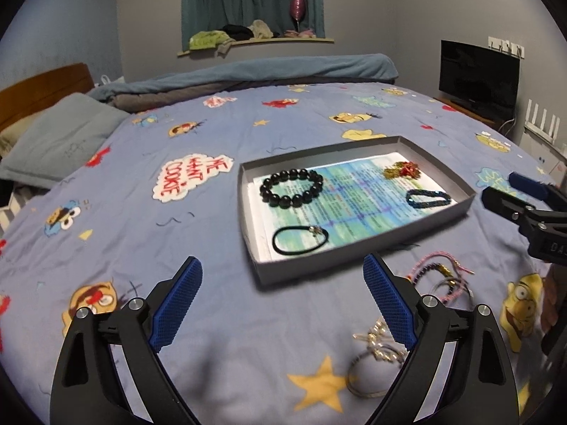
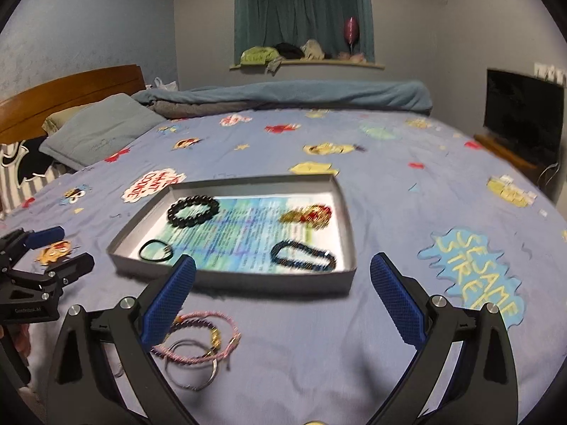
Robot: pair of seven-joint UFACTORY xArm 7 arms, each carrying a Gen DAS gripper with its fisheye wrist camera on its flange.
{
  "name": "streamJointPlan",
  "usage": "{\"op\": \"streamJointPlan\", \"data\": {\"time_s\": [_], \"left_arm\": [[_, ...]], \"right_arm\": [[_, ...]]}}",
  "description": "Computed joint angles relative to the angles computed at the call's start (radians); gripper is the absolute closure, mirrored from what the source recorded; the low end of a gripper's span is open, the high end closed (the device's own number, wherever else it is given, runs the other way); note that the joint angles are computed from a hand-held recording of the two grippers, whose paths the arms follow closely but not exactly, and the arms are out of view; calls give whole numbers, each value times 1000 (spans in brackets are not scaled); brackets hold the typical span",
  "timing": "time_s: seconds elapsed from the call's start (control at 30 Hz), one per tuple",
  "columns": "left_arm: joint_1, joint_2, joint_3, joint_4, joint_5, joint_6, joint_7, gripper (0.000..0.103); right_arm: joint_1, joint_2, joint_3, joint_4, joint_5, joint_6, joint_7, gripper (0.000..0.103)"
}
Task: Organize jewelry
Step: 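Grasp the silver hoop ring with the left tool while the right tool grasps the pink beaded bracelet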
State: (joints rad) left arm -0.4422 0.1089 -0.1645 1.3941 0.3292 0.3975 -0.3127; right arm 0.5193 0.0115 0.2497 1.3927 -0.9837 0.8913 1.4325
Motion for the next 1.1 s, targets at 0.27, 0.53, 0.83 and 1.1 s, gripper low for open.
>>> {"op": "streamJointPlan", "data": {"time_s": [0.27,0.53,0.83,1.1], "left_arm": [[15,-110,-26,-112,-42,15,76,11],[31,-192,-47,-254,-163,-17,142,11],[18,-199,-58,-344,-221,-103,190,11],[-19,-167,-66,-359,-322,-142,327,29]], "right_arm": [[3,-22,23,17,72,49,-25,6],[35,-10,38,30,93,102,-27,6],[48,-6,32,-46,76,44,73,6],[56,12,25,-53,57,29,42,40]]}}
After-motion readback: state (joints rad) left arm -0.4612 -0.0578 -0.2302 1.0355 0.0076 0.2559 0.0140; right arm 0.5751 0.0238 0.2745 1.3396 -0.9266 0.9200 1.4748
